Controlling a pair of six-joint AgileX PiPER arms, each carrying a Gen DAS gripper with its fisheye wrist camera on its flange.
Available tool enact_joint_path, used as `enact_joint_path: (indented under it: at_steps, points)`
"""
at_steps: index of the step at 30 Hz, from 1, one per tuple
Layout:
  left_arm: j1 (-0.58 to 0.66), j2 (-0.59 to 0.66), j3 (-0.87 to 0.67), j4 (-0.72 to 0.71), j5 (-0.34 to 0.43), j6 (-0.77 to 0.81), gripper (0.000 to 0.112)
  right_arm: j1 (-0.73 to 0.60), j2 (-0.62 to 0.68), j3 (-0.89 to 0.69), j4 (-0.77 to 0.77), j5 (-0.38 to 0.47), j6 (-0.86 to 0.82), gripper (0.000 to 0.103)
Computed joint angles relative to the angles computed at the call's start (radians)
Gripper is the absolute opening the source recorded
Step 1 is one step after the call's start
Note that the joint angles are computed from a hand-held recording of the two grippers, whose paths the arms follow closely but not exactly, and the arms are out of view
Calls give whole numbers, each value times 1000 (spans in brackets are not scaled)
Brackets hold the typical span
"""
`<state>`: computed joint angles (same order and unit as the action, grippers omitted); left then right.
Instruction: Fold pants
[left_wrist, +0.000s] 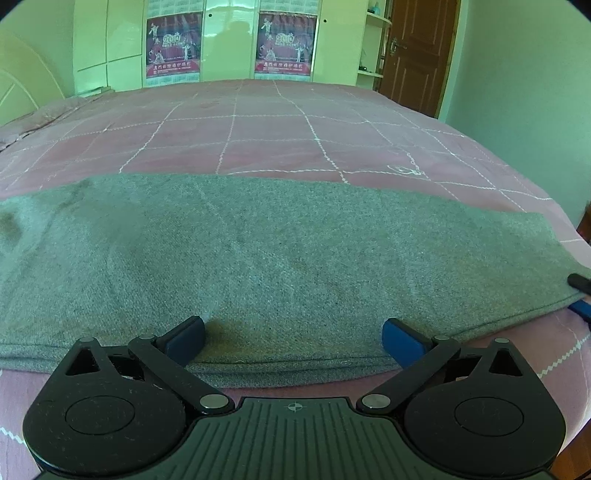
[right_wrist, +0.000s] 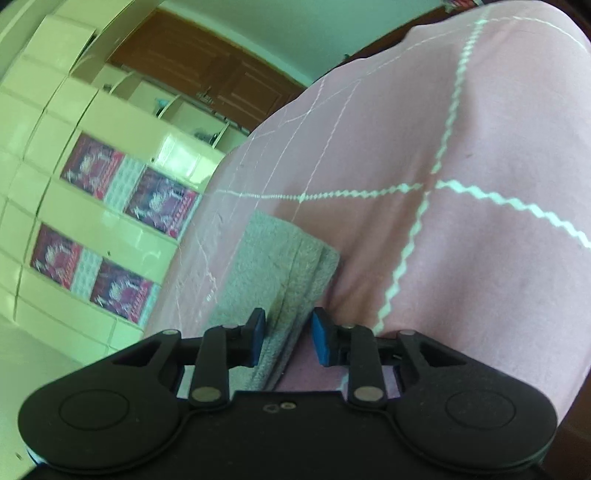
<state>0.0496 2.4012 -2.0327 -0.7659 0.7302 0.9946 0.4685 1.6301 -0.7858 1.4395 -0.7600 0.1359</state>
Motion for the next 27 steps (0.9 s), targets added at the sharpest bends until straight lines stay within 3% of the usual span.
enact_joint_path:
  at_steps: [2,6,7,9,16,20,23,25,27]
  points:
    - [-1,37,-70,22,34,-30,101,12,-22,28,-22,-24,51,15]
    - [6,62,-116,28,64,-41,102,67,-61,24,64,-90,-24,16]
    - [5,63,-117,27,62,-39,102,55,-64,4,93,-74,-91,14]
    - [6,60,-107,19,55,-25,102,37,-60,-61,221,-70,-272,1]
    - [10,97,-185,40,105,-58,102,1,-45,-160,248,-42,-501,0]
    - [14,93,-169,20,94,-37,103,22,-77,-133,128,-96,-425,0]
    - [8,84,-148,23,74,-31,103,-48,-62,-89,227,38,-383,0]
    - [9,84,-146,18,76,-26,103,-42,-90,-9,142,48,-202,0]
    - [10,85,-145,14,76,-19,103,12,-100,19,134,-33,-139,22]
